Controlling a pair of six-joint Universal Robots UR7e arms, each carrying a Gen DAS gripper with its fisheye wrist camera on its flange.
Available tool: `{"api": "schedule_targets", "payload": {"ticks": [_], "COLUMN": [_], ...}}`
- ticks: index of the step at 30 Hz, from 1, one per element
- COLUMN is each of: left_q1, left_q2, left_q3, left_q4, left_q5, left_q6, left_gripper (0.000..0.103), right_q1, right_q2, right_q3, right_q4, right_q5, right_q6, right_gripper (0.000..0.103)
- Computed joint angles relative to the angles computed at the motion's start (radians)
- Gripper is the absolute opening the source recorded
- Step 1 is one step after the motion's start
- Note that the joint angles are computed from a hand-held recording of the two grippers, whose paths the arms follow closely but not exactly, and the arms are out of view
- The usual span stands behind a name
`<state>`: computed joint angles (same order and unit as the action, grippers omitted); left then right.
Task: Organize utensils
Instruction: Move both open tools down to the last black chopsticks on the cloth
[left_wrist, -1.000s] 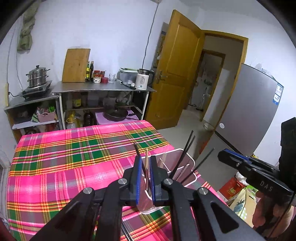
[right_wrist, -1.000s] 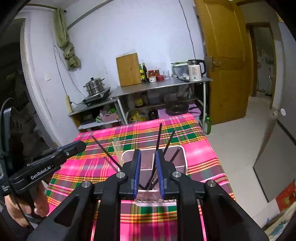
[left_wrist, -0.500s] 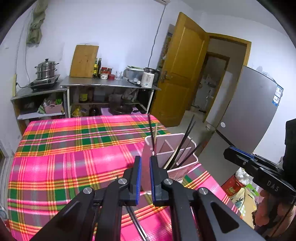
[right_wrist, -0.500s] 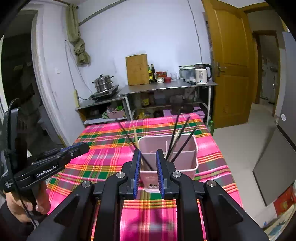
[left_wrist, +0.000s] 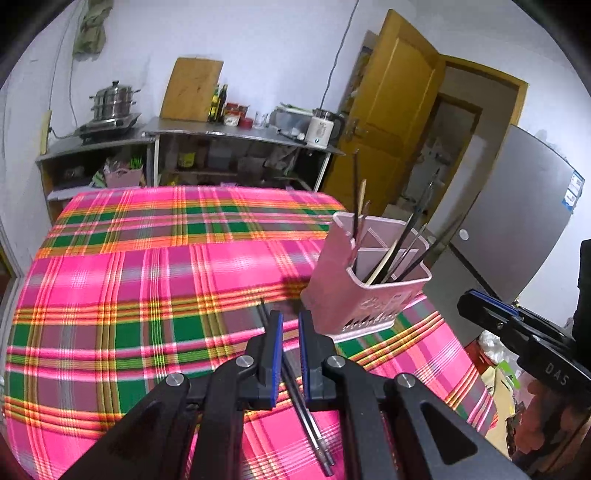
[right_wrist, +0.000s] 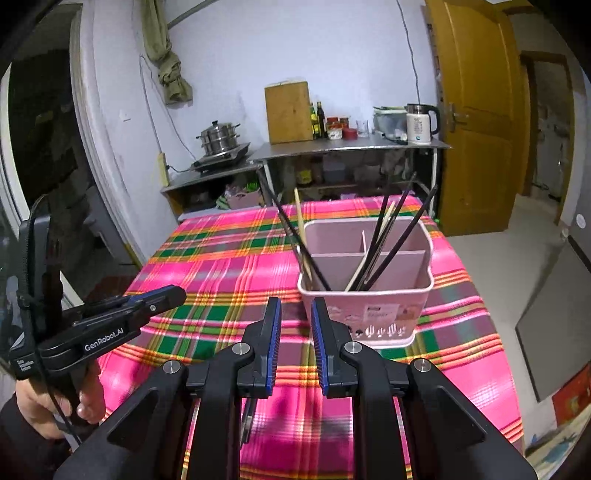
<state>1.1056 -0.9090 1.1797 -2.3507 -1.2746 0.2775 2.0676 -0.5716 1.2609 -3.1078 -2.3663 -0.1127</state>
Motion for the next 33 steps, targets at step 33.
{"api": "schedule_targets", "payload": {"ticks": [33], "left_q1": [0.05], "left_q2": [0.163], "left_q3": [-0.026], "left_q4": [0.027], "left_q5": [0.12], "left_q6": [-0.032], "left_gripper": [0.025], "right_q1": [-0.106], "right_q2": [0.023], "right_q3": [0.05], "right_q4": [0.106], "right_q5": [0.082], "right_q6": [0.128], "right_gripper": [0.017]}}
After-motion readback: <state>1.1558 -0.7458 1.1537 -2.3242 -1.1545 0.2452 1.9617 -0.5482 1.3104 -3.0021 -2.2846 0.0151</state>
